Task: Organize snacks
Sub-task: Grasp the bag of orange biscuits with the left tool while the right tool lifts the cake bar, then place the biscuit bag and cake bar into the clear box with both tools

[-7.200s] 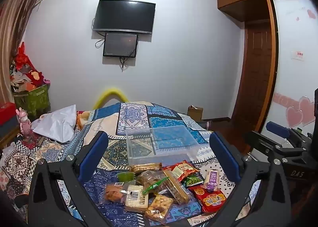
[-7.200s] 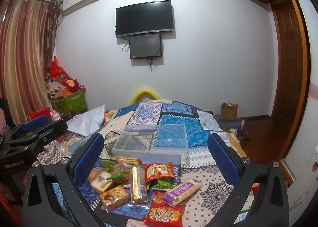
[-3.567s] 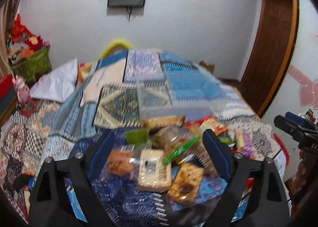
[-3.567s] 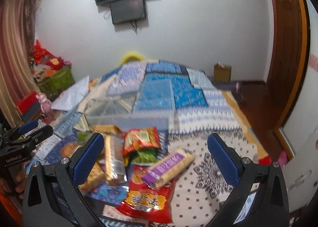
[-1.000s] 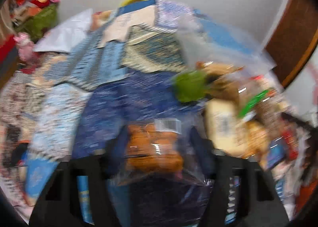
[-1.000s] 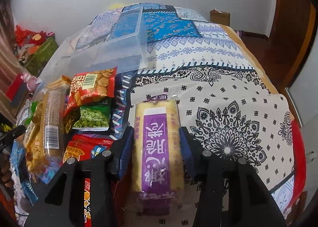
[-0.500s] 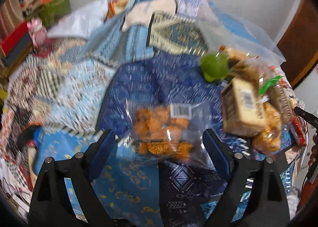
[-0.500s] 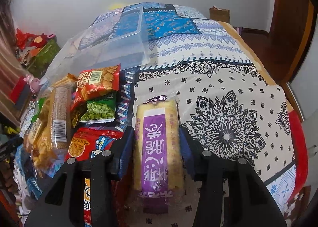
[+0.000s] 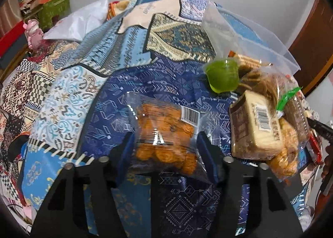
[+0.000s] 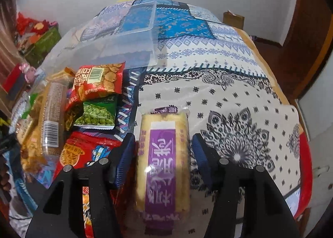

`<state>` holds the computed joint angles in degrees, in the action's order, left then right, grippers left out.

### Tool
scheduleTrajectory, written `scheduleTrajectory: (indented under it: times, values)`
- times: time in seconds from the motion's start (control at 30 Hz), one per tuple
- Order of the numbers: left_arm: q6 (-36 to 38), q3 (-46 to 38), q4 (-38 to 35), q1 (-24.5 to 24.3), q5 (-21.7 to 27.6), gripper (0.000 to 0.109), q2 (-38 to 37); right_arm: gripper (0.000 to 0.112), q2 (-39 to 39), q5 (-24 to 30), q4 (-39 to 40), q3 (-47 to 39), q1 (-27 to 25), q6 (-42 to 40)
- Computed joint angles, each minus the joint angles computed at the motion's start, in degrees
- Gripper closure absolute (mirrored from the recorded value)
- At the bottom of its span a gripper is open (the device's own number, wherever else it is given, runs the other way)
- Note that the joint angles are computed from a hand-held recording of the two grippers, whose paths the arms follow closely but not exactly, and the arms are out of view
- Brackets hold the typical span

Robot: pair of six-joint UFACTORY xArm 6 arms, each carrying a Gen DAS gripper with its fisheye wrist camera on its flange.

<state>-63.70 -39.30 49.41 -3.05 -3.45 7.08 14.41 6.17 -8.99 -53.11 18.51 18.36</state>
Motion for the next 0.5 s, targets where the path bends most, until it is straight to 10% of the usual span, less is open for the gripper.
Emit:
scheduleTrajectory:
  times: [0.17, 0.5]
  values:
    - [-7.1, -0.6, 7.9, 0.4, 1.5, 0.065, -2.7, 0.07, 0.6, 0.4, -11.2, -0.9, -1.0, 8.8]
    - [-19.4, -3.9, 22.3, -0.5, 2.0, 0.072, -6.7, 0.07, -3.7, -3.7, -5.3, 1.7, -1.2, 4.8]
